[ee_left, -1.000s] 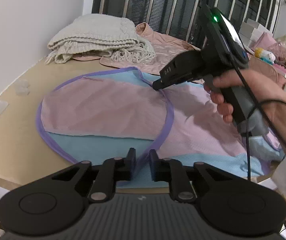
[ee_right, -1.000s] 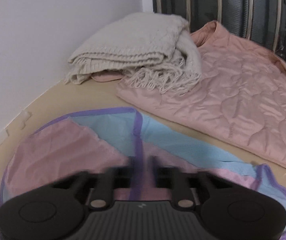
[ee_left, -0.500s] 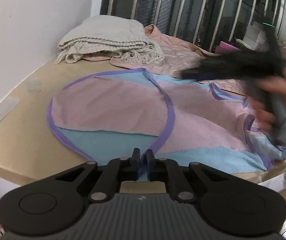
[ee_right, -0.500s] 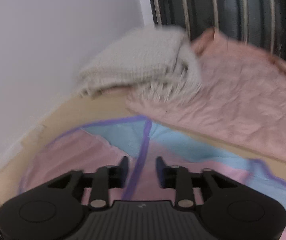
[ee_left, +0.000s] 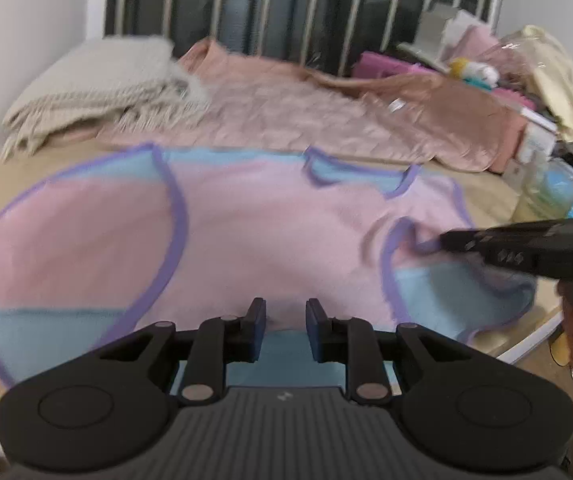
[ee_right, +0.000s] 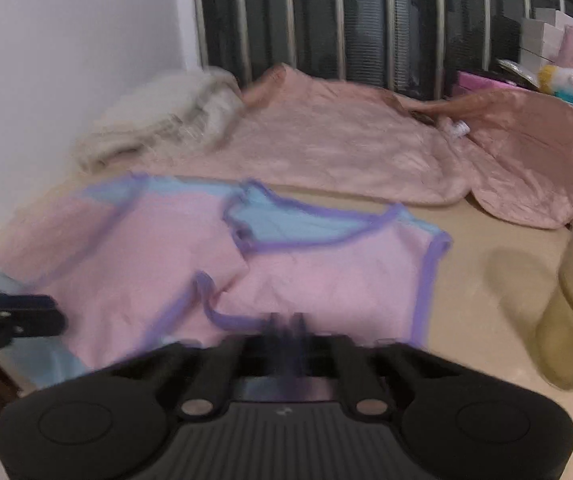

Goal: Fold clothes

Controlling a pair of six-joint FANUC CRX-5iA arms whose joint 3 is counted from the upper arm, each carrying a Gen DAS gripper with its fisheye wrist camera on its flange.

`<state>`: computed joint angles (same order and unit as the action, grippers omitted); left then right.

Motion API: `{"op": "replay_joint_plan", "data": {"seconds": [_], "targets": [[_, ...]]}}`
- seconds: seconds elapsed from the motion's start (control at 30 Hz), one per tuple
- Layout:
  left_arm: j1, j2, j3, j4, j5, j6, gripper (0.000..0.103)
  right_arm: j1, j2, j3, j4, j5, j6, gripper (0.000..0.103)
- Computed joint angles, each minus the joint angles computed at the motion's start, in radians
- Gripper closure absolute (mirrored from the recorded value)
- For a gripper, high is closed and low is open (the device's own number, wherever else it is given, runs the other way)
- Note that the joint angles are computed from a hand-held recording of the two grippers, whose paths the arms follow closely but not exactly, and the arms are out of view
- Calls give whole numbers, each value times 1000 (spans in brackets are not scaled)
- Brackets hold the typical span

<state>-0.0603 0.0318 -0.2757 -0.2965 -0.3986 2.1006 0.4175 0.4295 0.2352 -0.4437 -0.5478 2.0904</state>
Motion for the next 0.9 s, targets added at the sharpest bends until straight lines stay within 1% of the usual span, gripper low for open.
{"op": "replay_joint_plan", "data": {"seconds": [0.03, 0.07, 0.13, 0.17, 0.2, 0.23, 0.27, 0.3, 0.37, 0.43, 0.53, 0.57, 0.6, 0.63, 0.77, 0.83, 0.9], "targets": [[1, -6, -5, -8, -1, 14, 81, 7, 2, -6, 40, 18, -49, 99], [2, -13, -11, -6, -4, 17, 81, -1, 4, 0, 33, 13, -52, 99], [13, -24, -27, 28, 1, -9, 81, -28, 4, 22, -25, -19, -12, 94], [23, -25, -33, 51, 5, -32, 81, -45, 5, 42, -83, -45, 32, 85], [25, -20, -29, 54, 4, -40, 81, -62, 8, 62, -146, -66, 80, 65], [23, -17, -23, 46, -2, -39, 81, -76, 15, 83, -202, -82, 127, 58], [21, -14, -17, 39, -7, -38, 81, -77, 27, 105, -230, -88, 157, 60], [19, -13, -13, 33, -12, -35, 80, -66, 44, 127, -222, -88, 156, 62], [16, -10, -7, 31, -17, -34, 79, -37, 88, 180, -181, -103, 122, 63], [16, -9, -7, 32, -16, -33, 79, -16, 124, 226, -137, -144, 87, 64], [25, -14, -22, 56, 3, -57, 79, 15, 120, 186, -100, -80, 93, 65], [26, -14, -22, 58, 2, -61, 79, 14, 119, 182, -106, -78, 83, 72], [27, -14, -23, 60, 2, -67, 79, 8, 118, 183, -119, -86, 67, 99], [27, -14, -23, 62, 2, -72, 79, 2, 117, 185, -132, -93, 52, 99], [29, -13, -29, 74, 15, -85, 79, -20, 106, 165, -142, -62, -25, 100], [33, -14, -34, 84, 22, -94, 79, -34, 98, 164, -174, -77, 7, 99], [35, -14, -37, 94, 25, -103, 79, -40, 80, 149, -196, -73, 49, 93]]}}
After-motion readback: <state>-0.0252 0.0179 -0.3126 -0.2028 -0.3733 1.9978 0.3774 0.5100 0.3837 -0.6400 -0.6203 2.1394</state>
